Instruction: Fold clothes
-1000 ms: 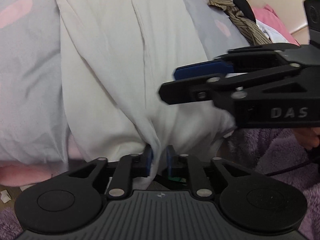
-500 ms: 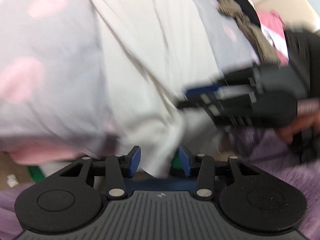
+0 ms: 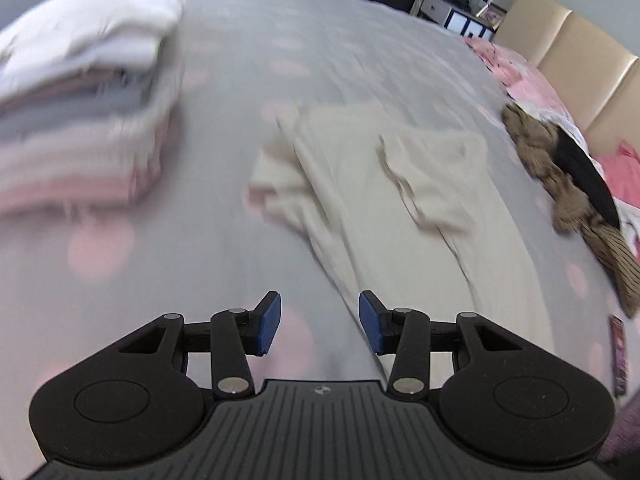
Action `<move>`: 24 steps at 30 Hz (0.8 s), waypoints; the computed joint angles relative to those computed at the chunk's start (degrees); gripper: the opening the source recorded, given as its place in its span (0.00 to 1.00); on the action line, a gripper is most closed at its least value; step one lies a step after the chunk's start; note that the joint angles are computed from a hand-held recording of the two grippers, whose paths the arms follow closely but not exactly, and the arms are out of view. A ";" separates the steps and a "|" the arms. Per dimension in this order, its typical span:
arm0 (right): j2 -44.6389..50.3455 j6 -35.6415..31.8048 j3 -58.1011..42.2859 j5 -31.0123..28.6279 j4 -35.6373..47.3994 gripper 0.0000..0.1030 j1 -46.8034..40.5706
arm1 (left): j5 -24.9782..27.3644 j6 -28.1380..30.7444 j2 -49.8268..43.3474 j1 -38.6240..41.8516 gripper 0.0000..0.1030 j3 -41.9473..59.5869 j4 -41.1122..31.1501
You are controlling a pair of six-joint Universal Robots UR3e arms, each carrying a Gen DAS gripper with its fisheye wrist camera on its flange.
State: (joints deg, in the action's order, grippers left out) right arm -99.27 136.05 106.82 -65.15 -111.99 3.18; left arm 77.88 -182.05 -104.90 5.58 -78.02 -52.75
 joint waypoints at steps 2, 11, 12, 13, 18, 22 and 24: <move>0.21 1.28 0.78 -0.93 -2.79 0.30 1.02 | 1.05 0.87 -6.26 0.70 0.40 6.13 1.37; 3.17 6.27 1.51 -5.68 -10.49 0.30 4.24 | 3.62 2.96 -30.79 0.62 0.49 35.33 -5.71; 3.75 6.73 1.17 -5.98 -10.57 0.30 4.59 | 3.37 3.30 -32.28 0.82 0.49 36.94 -6.30; 4.20 7.06 0.90 -6.26 -10.55 0.31 4.88 | 2.42 3.35 -32.76 1.27 0.49 36.78 -5.91; 5.48 9.00 0.40 -8.44 -10.39 0.29 6.02 | -4.96 2.41 -32.56 3.83 0.12 33.79 -1.97; 4.25 11.16 0.95 -7.08 -8.68 0.07 4.30 | -8.29 0.98 -30.63 4.75 0.05 33.01 -0.54; 3.34 12.02 1.19 -5.28 -7.51 0.06 3.16 | -10.39 -0.80 -29.23 5.79 0.05 33.63 -1.10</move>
